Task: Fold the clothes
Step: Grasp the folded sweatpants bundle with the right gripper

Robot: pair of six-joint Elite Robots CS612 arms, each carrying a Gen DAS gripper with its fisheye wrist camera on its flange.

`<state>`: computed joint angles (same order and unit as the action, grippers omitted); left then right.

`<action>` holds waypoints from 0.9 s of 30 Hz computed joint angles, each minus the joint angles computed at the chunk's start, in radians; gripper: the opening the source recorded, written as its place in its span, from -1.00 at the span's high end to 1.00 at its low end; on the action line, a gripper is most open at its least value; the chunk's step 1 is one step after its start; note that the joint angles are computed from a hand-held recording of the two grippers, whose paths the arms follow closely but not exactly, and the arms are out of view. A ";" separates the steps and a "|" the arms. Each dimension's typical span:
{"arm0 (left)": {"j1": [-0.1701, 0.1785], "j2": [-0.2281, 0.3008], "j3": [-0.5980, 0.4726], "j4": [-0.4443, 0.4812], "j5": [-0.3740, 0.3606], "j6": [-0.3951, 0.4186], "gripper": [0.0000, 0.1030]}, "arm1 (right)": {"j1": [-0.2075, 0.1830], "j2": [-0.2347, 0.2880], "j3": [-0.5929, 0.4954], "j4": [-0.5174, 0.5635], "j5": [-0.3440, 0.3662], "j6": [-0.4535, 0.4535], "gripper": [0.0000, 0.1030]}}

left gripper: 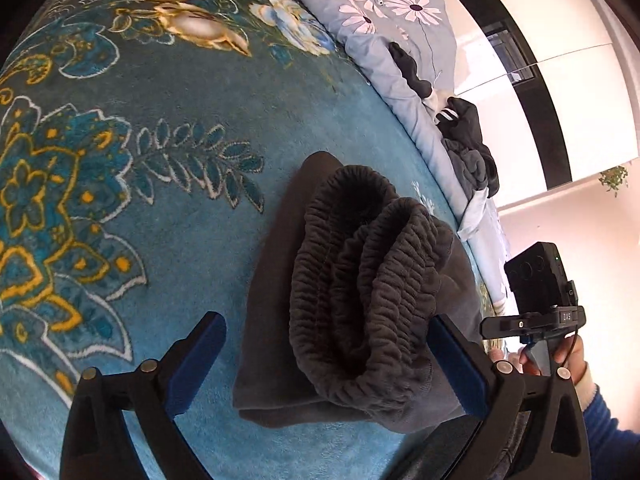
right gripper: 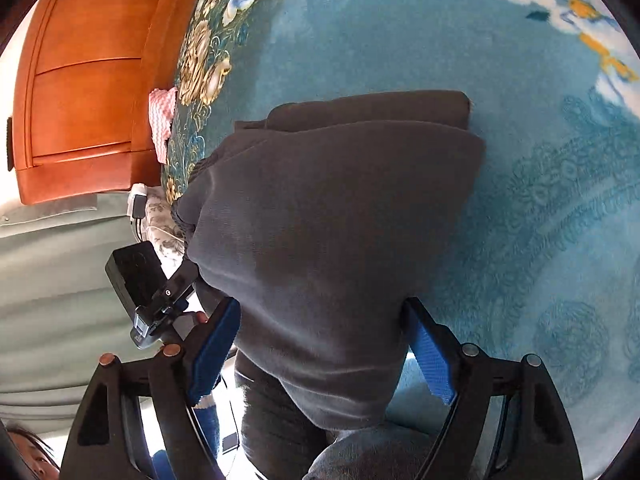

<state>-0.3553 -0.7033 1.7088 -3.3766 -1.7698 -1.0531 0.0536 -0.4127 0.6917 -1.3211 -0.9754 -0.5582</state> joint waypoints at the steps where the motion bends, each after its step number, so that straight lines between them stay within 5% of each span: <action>1: 0.001 0.002 -0.006 0.014 -0.001 0.008 -1.00 | 0.007 0.005 -0.010 -0.007 -0.027 -0.009 -0.61; 5: 0.006 0.024 -0.024 0.008 -0.019 -0.030 -1.00 | 0.027 0.038 -0.058 -0.011 -0.077 -0.013 -0.66; 14: -0.011 0.038 -0.017 -0.109 -0.028 -0.121 -0.84 | 0.017 0.038 -0.056 -0.068 0.011 0.059 -0.65; 19: -0.024 0.024 -0.017 -0.046 -0.022 -0.092 -0.84 | 0.015 0.052 -0.114 -0.140 0.063 0.054 -0.64; 27: -0.023 0.019 0.011 -0.100 0.048 -0.164 -0.87 | 0.020 0.135 -0.259 0.007 0.004 0.015 -0.64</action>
<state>-0.3782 -0.6847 1.7200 -3.4765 -1.7218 -1.2174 0.0736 -0.2779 0.4329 -1.3140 -0.9719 -0.5436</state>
